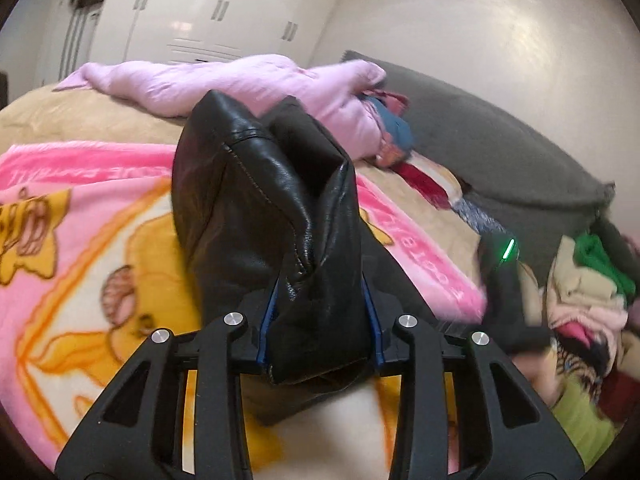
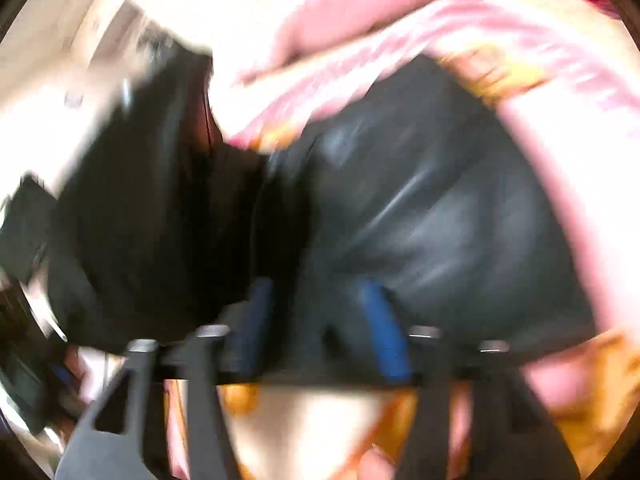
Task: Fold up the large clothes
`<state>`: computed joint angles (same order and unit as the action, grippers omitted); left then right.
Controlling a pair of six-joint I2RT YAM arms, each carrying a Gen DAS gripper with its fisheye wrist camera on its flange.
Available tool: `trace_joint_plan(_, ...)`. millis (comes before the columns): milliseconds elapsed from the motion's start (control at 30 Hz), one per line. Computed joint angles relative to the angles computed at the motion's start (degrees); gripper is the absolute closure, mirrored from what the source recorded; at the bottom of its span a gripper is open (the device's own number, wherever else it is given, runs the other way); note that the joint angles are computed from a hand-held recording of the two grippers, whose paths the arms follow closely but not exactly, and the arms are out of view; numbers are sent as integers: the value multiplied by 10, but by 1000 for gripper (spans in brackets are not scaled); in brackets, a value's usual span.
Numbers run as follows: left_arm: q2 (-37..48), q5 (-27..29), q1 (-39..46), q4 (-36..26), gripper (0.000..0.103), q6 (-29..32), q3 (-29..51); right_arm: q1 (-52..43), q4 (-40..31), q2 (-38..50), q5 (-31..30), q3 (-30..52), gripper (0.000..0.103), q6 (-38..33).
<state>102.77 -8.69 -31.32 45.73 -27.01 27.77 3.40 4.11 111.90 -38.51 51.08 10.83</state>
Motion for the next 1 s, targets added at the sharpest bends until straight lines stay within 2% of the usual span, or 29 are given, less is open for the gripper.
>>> trace_joint_plan(33, 15, -3, -11, -5, 76, 3, 15, -25, -14, -7, -33, 13, 25, 4)
trace_joint_plan(67, 26, -4, -20, -11, 76, 5, 27, -46, -42, -9, -74, 36, 9, 3)
trace_joint_plan(100, 35, -6, -27, -18, 76, 6, 39, -57, -81, -11, -103, 64, 4, -5)
trace_joint_plan(133, 46, -7, -33, -24, 76, 9, 50, -58, -108, -12, -114, 82, 4, -11)
trace_joint_plan(200, 58, -11, -42, -31, 76, 12, 63, -44, -208, -1, -128, 152, 4, -55)
trace_joint_plan(333, 74, -21, -55, -35, 76, 9, 77, 6, -362, 32, -66, 267, 4, -97)
trace_joint_plan(567, 83, -24, -62, -50, 76, 21, 90, 111, -444, 61, 59, 361, 4, -109)
trace_joint_plan(633, 82, -21, -59, -49, 76, 21, 88, 132, -441, 67, 92, 370, 5, -104)
trace_joint_plan(667, 80, -19, -58, -46, 76, 19, 85, 142, -437, 70, 115, 373, 9, -95)
trace_joint_plan(700, 78, -17, -56, -46, 76, 17, 82, 148, -424, 67, 121, 366, 18, -86)
trace_joint_plan(733, 73, -17, -54, -48, 75, 19, 79, 150, -411, 64, 120, 358, 43, -83)
trace_joint_plan(767, 67, -20, -55, -48, 73, 20, 74, 154, -396, 58, 131, 347, 57, -80)
trace_joint_plan(933, 18, -12, -51, -50, 65, 26, 36, 160, -306, 27, 137, 281, 76, -94)
trace_joint_plan(1000, -15, 9, -49, -40, 36, 18, 1, 164, -282, 25, 147, 276, 81, -98)
